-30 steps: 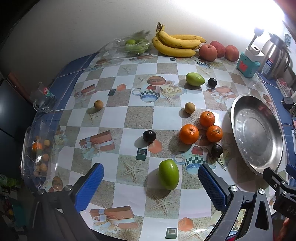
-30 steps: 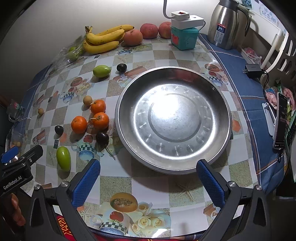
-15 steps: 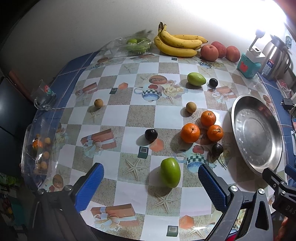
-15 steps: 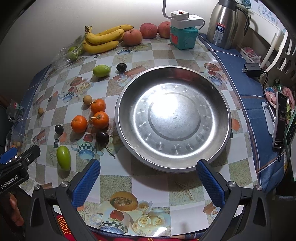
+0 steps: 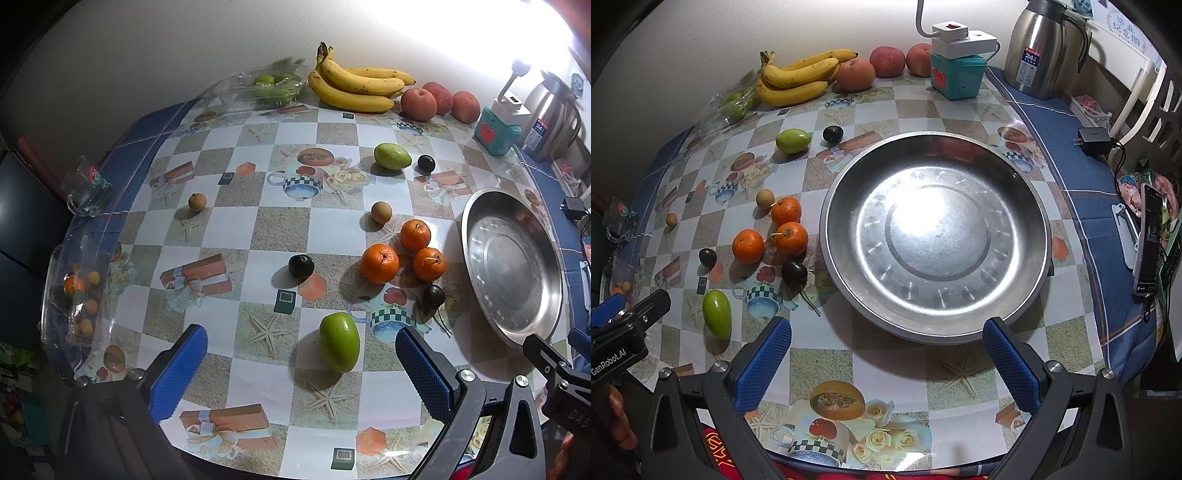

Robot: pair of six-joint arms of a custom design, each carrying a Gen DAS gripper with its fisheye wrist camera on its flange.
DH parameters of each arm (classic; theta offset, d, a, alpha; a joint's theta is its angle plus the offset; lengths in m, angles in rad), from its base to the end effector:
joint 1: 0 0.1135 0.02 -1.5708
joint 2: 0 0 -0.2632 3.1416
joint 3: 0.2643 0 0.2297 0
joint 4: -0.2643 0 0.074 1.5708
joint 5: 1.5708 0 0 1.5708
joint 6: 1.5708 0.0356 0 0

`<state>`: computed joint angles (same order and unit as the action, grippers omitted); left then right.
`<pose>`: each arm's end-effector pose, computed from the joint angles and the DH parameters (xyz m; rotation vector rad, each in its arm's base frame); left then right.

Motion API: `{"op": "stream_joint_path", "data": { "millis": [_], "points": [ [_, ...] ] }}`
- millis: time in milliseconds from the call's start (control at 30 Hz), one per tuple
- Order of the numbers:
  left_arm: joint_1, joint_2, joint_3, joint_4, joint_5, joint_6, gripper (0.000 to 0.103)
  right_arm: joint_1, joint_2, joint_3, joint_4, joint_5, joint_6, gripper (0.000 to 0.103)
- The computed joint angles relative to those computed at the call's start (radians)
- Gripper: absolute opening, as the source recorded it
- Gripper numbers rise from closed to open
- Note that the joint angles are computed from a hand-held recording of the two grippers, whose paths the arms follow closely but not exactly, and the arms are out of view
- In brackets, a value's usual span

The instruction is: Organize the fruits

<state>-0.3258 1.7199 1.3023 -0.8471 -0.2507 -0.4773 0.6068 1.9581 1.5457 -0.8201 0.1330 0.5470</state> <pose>0.3049 -0.0937 0.2353 -0.2623 2.7476 0.1537 0.3172 0.2144 0.2202 -0.0516 2.7843 0.1039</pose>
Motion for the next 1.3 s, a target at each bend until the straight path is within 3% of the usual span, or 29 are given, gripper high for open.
{"op": "stream_joint_path", "data": {
  "millis": [767, 1300],
  "points": [
    [-0.03, -0.012, -0.017, -0.002, -0.024, -0.033, 0.103, 0.013, -0.014, -0.006, -0.003, 0.042, 0.012, 0.103],
    [0.003, 0.003, -0.015, 0.037, -0.036, -0.001, 0.103, 0.012, 0.042, 0.065, -0.037, 0.032, -0.022, 0.103]
  ]
}}
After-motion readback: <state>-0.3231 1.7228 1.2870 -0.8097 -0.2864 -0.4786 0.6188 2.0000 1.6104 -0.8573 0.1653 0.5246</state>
